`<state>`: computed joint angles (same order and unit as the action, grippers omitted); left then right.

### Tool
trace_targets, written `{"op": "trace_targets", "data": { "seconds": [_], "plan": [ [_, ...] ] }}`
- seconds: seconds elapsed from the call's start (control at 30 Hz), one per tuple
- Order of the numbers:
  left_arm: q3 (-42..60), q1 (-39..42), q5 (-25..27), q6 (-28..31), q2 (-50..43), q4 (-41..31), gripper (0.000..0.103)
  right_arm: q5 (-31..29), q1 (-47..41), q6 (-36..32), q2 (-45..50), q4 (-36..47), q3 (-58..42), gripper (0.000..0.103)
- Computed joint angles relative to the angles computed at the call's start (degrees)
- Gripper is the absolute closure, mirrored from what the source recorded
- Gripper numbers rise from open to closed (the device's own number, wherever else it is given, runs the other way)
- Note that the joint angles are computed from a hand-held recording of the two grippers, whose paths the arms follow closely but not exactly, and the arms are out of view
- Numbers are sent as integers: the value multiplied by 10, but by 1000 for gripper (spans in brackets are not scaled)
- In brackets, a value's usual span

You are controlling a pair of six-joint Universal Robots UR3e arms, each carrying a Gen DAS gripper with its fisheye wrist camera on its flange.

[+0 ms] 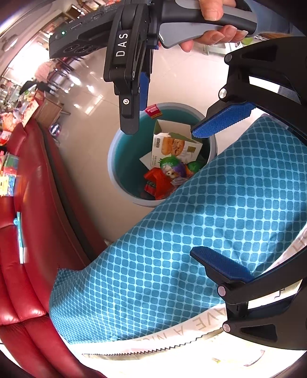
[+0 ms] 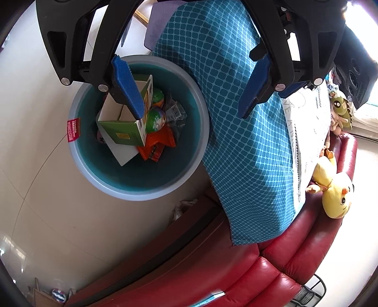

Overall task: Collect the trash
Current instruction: 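Move both open grippers back over the supplement bottle and lime lid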

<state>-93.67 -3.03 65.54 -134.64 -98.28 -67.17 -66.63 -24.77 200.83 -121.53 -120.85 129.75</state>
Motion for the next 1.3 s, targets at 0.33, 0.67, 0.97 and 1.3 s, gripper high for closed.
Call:
{"op": "trace_targets", "data": {
  "seconds": [0.33, 0.67, 0.97, 1.3],
  "plan": [
    [-18, 71, -32, 53, 50, -47, 10, -59, 120, 89, 61, -38, -60, 25],
    [-5, 196, -61, 136, 64, -121, 10, -120, 290, 193, 229, -92, -197, 25],
    [47, 330, -70, 205, 20, -175, 9, -139, 416, 243, 429, -63, -418, 25],
    [137, 423, -66, 230, -75, -191, 9, -111, 489, 273, 651, 42, -724, 25]
  ]
}}
